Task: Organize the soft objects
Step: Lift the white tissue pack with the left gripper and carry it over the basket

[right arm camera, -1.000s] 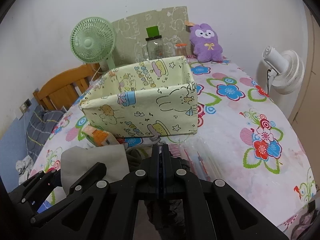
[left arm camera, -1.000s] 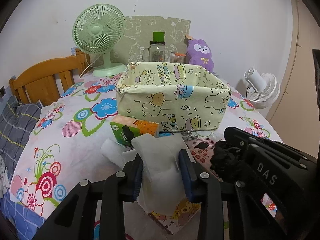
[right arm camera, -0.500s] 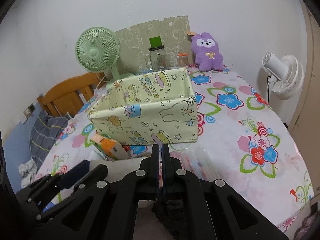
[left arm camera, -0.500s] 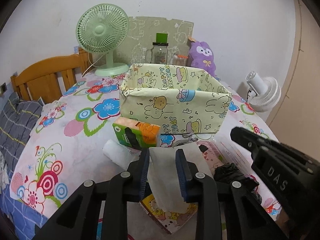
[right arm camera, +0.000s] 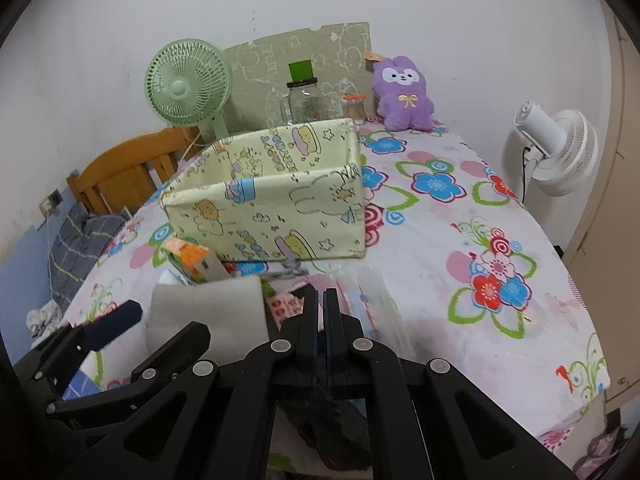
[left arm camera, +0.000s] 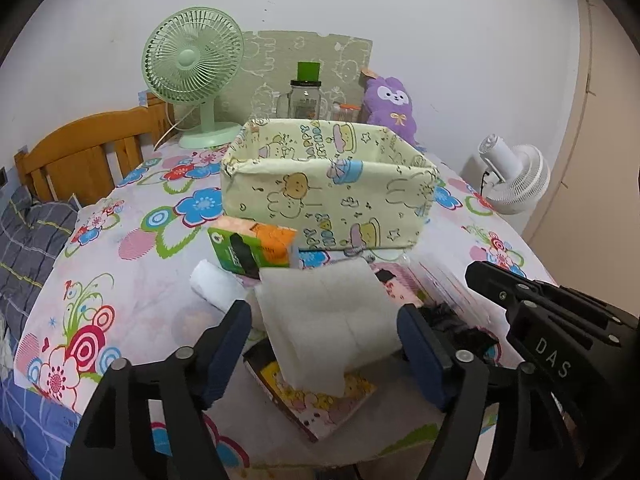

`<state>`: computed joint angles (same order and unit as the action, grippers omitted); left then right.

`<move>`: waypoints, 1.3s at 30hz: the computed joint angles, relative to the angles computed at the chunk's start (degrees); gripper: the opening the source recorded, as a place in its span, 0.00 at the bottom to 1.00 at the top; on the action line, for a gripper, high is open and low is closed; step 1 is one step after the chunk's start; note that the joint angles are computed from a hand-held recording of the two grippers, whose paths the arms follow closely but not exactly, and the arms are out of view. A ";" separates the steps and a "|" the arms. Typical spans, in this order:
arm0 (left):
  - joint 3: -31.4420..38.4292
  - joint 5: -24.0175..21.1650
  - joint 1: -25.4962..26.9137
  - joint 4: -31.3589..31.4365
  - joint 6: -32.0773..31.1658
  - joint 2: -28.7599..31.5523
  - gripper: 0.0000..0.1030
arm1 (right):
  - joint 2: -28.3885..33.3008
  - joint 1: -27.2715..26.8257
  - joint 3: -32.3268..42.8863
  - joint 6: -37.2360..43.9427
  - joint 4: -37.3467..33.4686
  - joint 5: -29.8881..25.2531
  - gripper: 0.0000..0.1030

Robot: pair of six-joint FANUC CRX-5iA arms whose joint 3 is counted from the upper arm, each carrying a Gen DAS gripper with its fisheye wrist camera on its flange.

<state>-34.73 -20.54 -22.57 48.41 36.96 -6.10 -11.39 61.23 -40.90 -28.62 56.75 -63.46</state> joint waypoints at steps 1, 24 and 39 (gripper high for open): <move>-0.06 -0.05 -0.10 -0.16 0.06 0.01 0.78 | -0.29 0.38 -0.31 -0.47 -0.23 -0.31 0.05; 7.16 0.01 -1.66 -15.94 12.89 6.82 0.67 | -0.11 -4.27 -1.91 0.63 -1.40 7.28 0.05; 6.62 1.04 -2.24 -12.99 10.56 6.48 0.24 | 0.78 -6.54 -1.73 0.92 0.42 11.52 0.06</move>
